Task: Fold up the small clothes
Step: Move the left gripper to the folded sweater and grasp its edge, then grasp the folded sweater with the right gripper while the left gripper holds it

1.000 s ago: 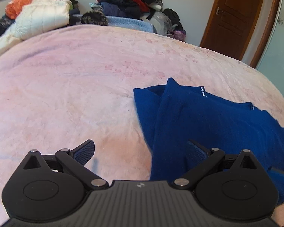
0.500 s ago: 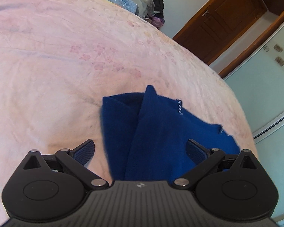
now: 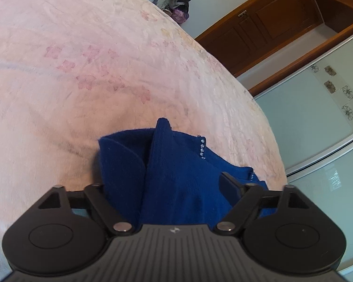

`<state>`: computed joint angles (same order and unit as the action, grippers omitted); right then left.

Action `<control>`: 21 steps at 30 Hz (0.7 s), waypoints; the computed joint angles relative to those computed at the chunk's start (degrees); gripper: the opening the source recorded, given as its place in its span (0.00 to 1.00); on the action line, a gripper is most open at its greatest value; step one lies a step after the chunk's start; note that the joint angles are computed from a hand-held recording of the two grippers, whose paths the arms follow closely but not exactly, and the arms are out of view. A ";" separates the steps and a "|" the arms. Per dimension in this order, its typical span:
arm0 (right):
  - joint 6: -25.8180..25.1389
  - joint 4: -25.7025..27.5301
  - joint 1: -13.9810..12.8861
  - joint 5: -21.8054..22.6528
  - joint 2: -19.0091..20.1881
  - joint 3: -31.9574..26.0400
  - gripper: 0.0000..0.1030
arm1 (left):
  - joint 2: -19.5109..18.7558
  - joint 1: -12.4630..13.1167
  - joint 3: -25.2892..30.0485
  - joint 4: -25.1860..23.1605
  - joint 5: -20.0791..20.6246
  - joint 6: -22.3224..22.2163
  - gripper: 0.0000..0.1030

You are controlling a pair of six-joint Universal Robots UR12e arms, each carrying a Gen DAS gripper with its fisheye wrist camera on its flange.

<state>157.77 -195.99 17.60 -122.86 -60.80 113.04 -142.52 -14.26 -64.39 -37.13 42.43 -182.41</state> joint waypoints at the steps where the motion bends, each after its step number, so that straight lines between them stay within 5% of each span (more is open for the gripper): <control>1: -0.53 -0.09 0.13 0.04 0.09 -0.09 0.62 | -0.06 -0.19 0.46 -0.83 0.99 0.54 0.63; 3: -0.45 0.30 0.30 1.05 0.02 -0.10 0.54 | -0.21 -0.41 1.12 -1.61 1.85 1.27 0.60; 8: 0.25 0.80 0.22 3.51 -0.46 0.36 0.27 | 0.48 -1.30 0.72 -0.80 7.48 3.77 0.31; 10: -0.39 0.66 0.44 3.44 -0.34 0.26 0.24 | 0.56 -1.30 0.47 -0.41 8.36 2.98 0.18; 13: -0.37 0.24 0.66 4.07 -0.36 0.50 0.23 | 0.53 -1.08 0.03 0.70 7.88 0.22 0.15; 16: 1.22 0.45 -0.15 7.04 -1.43 1.20 0.09 | 1.05 -1.39 -0.76 2.21 9.45 -0.70 0.14; 21: 7.87 0.67 -1.92 11.37 -4.15 2.80 0.04 | 2.78 -2.50 -2.01 4.05 13.71 0.41 0.12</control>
<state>165.64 -195.32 15.68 -111.49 -64.95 115.84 -139.75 -16.76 -66.40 -33.08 56.15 -182.00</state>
